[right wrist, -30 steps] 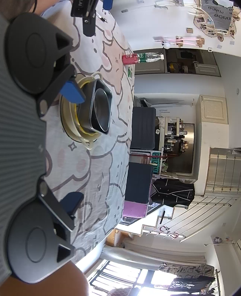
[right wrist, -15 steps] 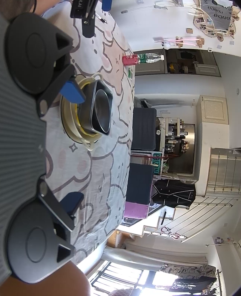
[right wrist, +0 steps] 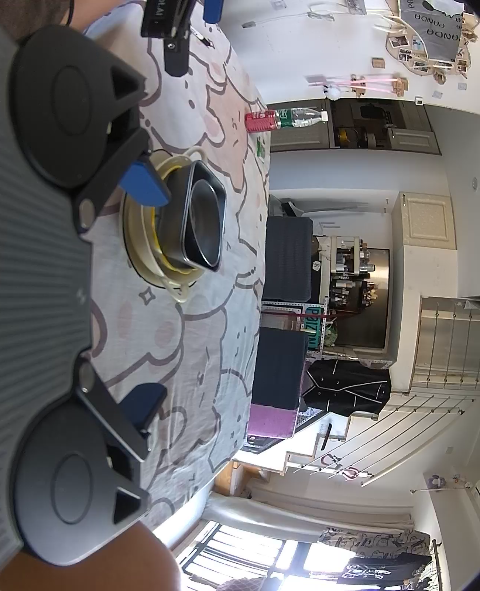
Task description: Organize plates and bowls
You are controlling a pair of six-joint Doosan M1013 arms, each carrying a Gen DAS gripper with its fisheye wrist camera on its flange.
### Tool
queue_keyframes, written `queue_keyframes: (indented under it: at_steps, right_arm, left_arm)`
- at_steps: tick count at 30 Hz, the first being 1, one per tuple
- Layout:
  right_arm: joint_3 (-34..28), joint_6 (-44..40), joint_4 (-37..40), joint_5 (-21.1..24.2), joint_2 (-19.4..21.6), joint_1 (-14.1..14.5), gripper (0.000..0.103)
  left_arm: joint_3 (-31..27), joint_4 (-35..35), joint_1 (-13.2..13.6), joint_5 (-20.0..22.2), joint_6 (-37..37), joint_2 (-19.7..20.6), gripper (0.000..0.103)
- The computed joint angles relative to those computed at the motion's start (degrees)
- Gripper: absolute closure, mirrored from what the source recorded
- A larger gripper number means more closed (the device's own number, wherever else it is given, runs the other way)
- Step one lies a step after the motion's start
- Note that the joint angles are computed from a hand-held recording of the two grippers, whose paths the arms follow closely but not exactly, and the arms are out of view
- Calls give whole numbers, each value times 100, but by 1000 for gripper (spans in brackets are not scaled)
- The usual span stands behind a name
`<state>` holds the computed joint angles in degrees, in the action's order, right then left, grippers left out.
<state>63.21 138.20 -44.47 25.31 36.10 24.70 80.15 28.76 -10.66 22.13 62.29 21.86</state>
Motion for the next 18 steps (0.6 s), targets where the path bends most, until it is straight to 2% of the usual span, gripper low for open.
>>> queue_keyframes:
  at_steps: [18]
  right_arm:
    - [1, -30, 38, -3, 2, -3, 0]
  left_arm:
    - [-7, -21, 1, 11, 25, 0, 0]
